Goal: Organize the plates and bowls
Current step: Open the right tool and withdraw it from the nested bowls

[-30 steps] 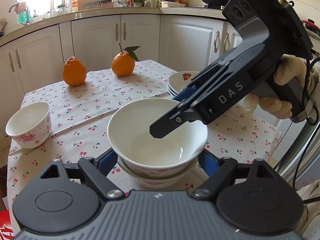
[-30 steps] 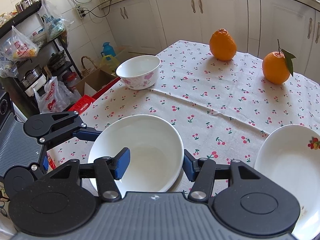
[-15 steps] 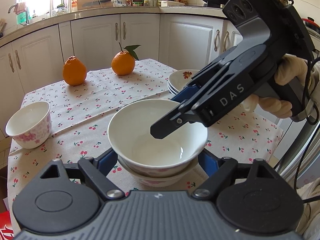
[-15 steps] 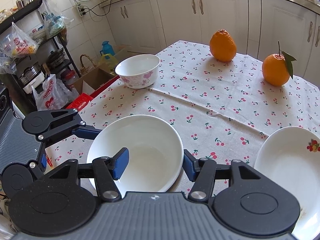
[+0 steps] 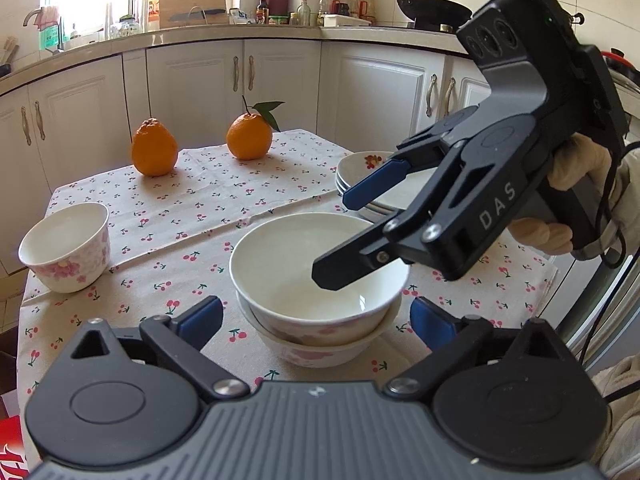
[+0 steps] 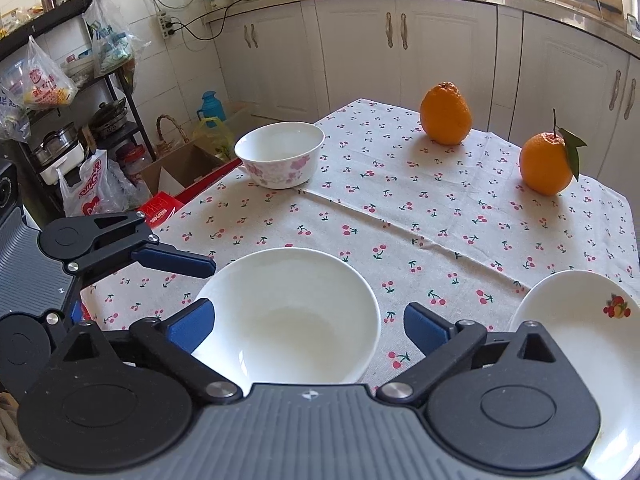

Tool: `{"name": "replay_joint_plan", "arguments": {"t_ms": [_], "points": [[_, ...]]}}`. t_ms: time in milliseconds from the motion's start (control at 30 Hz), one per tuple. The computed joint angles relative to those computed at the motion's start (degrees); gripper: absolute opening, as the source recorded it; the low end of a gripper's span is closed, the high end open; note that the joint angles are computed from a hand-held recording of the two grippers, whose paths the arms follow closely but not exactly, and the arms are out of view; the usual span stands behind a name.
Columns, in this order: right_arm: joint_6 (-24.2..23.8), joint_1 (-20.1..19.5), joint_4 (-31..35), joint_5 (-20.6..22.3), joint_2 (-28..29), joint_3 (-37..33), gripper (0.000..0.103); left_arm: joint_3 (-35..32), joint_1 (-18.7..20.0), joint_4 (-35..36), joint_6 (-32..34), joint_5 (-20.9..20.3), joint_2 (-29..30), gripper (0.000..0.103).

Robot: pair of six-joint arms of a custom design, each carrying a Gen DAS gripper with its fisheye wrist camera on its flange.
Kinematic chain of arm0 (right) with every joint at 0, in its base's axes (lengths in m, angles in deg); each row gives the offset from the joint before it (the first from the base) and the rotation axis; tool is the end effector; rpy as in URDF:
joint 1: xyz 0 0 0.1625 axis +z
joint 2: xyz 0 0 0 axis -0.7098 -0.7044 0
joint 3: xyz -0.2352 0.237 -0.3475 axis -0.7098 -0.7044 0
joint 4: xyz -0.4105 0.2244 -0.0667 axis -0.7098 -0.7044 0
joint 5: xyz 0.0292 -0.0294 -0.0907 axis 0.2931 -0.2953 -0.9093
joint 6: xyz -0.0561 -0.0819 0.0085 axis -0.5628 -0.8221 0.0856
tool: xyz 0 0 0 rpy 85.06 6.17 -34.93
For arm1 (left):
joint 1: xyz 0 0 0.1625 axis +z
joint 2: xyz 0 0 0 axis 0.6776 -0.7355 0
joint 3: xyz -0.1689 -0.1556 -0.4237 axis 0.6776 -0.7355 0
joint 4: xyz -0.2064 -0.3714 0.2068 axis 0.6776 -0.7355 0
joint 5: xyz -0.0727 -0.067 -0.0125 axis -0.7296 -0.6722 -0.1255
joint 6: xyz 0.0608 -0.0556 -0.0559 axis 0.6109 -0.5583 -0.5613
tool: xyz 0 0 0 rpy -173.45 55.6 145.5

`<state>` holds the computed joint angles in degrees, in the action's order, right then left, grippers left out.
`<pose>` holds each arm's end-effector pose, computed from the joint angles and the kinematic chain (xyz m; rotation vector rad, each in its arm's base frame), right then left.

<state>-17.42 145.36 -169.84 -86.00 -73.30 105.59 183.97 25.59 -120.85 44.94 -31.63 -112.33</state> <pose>0.2767 -0.8674 0.0346 1.3415 -2.5086 0.4838 -0.1215 -0.7730 0.2172 0.9521 2.3440 -0.9178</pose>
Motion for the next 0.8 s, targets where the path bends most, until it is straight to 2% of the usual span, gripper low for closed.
{"name": "replay_joint_plan", "arguments": {"t_ms": [133,300,567,700,800], "points": [[-1.96,0.32,-5.18,-2.52,0.09,2.29,0.103,1.07,-0.15,-1.27,0.75,0.8,-0.7,0.1],[-1.88,0.36,-7.85,-3.68,-0.13,4.22,0.103,2.31,-0.03,-1.78,1.78,0.96,-1.91,0.101],[-1.9,1.34,-9.08,-4.26,-0.4,4.1,0.103,4.23,0.61,-5.23,3.02,1.64,-3.89,0.102],[-2.98,2.27,-8.76,-4.41,0.31,2.64,0.103,4.6,1.06,-9.33,4.33,3.65,-3.94,0.103],[-3.05,2.91,-6.75,-3.85,1.18,0.55,0.103,4.86,1.82,-13.53,6.45,2.74,-4.06,0.102]]}}
